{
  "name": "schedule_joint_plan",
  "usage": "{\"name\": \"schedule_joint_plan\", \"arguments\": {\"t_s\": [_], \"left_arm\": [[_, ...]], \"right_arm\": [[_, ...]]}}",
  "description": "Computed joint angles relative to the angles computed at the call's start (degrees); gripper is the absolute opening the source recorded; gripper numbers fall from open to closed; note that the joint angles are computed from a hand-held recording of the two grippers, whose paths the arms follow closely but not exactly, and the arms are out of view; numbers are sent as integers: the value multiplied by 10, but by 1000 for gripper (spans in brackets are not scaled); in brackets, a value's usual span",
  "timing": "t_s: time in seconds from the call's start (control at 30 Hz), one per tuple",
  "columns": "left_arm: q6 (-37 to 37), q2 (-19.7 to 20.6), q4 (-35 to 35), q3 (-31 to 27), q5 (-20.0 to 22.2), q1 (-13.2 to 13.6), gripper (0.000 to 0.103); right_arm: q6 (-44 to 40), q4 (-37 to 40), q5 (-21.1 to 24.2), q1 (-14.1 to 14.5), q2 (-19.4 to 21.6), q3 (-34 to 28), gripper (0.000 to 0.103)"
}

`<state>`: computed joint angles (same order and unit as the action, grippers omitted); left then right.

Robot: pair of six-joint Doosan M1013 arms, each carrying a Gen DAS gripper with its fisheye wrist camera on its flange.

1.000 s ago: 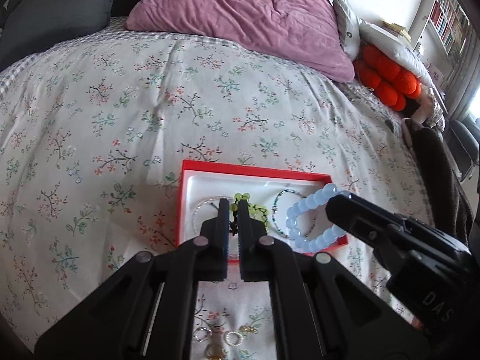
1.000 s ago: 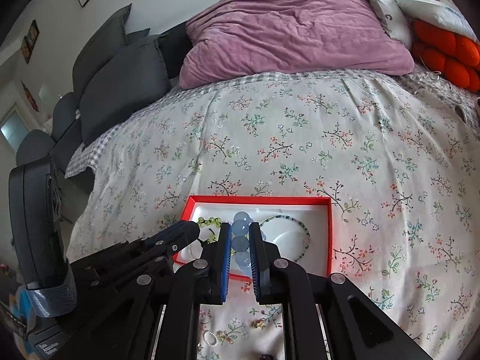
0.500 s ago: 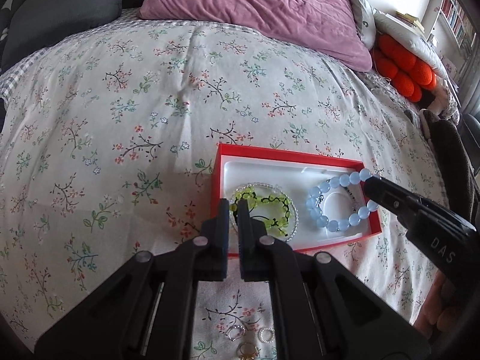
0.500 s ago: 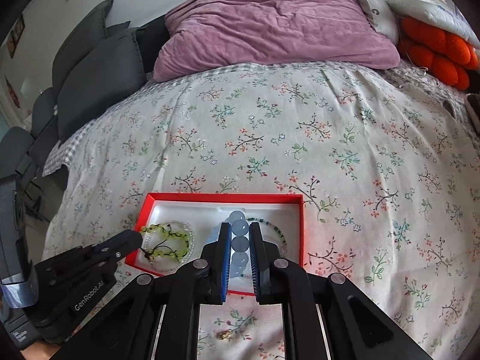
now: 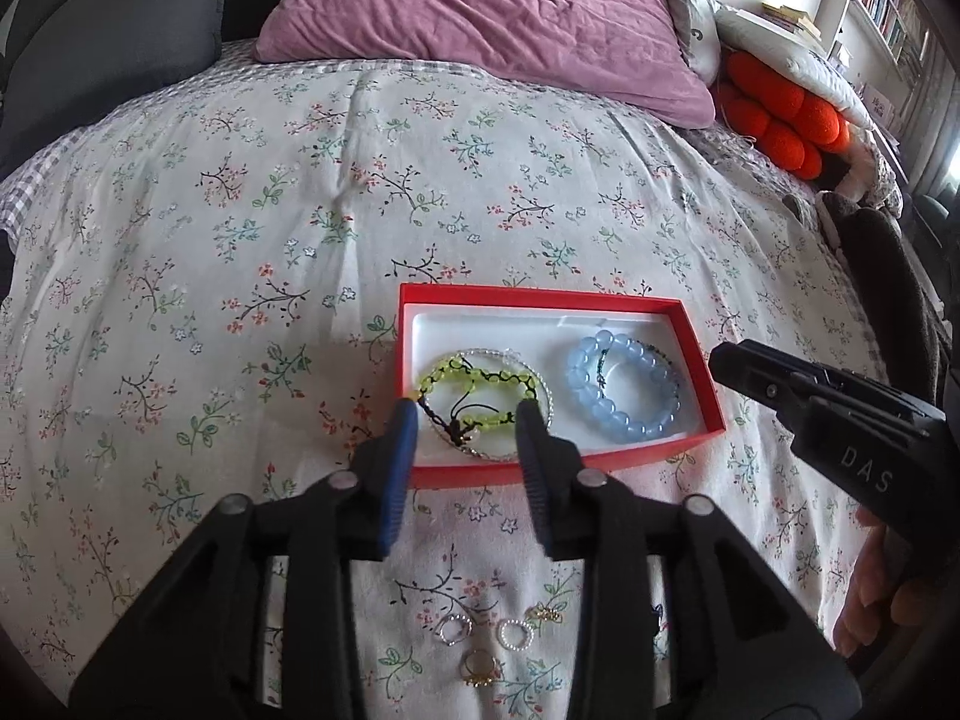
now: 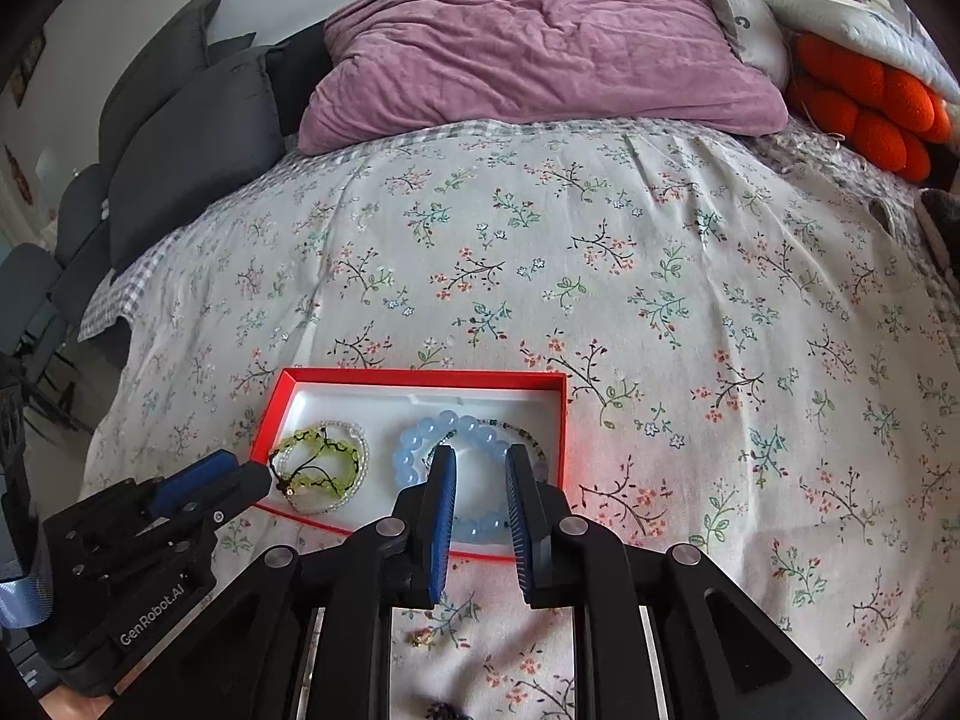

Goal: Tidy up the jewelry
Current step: 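Open both grippers in the box and withdraw them, then reach left gripper to a gold ring and close on it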

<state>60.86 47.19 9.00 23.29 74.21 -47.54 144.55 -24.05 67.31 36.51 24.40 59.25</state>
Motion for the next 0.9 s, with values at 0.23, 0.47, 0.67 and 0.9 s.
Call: {"name": "schedule_joint_plan", "arguments": {"t_s": [0.23, 0.47, 0.67, 0.9], "left_arm": [[-1, -32, -1, 48, 1, -4, 73], [-9, -57, -9, 94, 30, -6, 89], [-18, -79, -17, 134, 46, -5, 95], [-16, -106, -25, 184, 22, -7, 102]], "right_arm": [[-13, -10, 22, 16, -13, 7, 68], [-17, 19, 48, 27, -25, 24, 76], [-29, 54, 69, 33, -28, 35, 91], [-46, 31, 90, 51, -27, 43, 103]]}}
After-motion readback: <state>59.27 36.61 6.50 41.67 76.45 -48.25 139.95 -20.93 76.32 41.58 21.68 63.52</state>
